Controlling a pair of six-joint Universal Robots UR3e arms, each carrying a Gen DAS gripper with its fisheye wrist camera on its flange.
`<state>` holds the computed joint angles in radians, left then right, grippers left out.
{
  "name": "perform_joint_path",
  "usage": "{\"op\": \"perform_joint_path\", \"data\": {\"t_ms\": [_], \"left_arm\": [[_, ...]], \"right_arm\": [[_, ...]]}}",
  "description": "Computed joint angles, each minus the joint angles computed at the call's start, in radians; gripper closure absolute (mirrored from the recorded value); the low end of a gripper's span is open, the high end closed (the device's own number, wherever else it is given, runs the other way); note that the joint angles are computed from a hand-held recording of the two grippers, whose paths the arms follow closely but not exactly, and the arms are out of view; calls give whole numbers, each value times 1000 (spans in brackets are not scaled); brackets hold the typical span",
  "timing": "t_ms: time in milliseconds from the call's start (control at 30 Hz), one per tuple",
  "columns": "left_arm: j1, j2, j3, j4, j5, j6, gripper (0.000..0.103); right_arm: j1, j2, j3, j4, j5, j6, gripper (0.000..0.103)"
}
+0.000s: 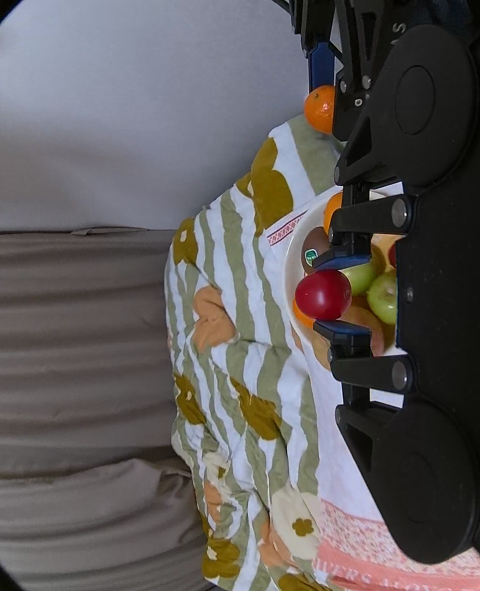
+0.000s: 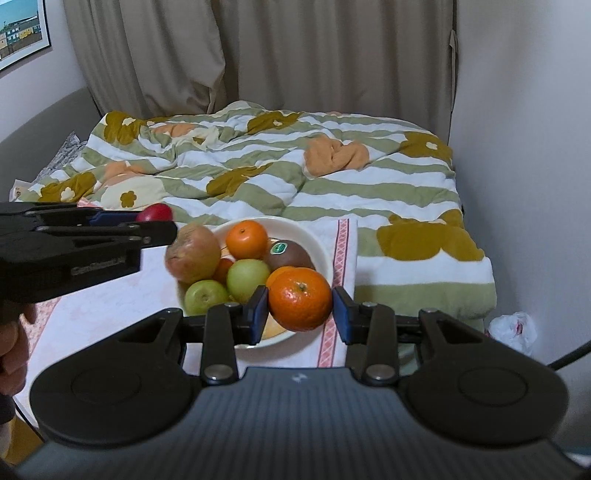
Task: Organize fruits
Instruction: 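Carry the tomato into the bowl and release with the left tool while the right tool carries the mandarin, then lower the mandarin with the right tool into the bowl and release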
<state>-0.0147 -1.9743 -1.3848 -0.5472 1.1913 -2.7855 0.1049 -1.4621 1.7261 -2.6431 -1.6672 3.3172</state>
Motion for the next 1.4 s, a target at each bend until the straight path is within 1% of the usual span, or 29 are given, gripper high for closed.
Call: {"op": "perform_joint_path", "data": {"t_ms": [233,467,667,700,733,767,800,833,867,1000,1033,1100,1167,1200,1233,1400], "left_arm": [[-63,-257,344,-155,43,11,71],[-100,-500,707,-369,71,39,71],[-108,-615,899,-490,74,62,70],[-109,-624,915,-498,73,66,65],[-108,-625,920,-502,68,68,53],[-105,-614,901,-488,62,68,45],[-102,-592,859,-455,55,66,27],[-97,-562,799,-406,49,61,16],[-90,-535,750,-367,40,60,15],[-63,-487,700,-339,10,45,13],[-55,-476,689,-333,6,41,11],[-41,-447,651,-304,9,28,11],[-23,-417,612,-279,14,16,8],[-16,-406,596,-268,18,8,5],[-5,-384,561,-243,22,-3,4],[43,-317,461,-186,40,-37,3]], "right_arm": [[-60,89,-57,-8,50,-22,51],[-97,188,-129,4,79,-21,51],[-110,245,-177,9,79,-3,51],[-112,251,-182,9,78,0,51],[-114,254,-185,9,77,2,51],[-113,256,-185,6,75,6,51],[-115,256,-186,6,74,7,51],[-117,258,-190,8,72,8,51],[-118,259,-193,10,69,7,51],[-125,257,-195,12,70,-3,51],[-126,257,-194,11,73,-5,51],[-128,261,-200,12,83,-20,51],[-118,282,-232,20,90,-32,51],[-114,294,-248,23,96,-40,51],[-108,310,-268,25,104,-50,51],[-62,422,-400,26,131,-100,51]]}}
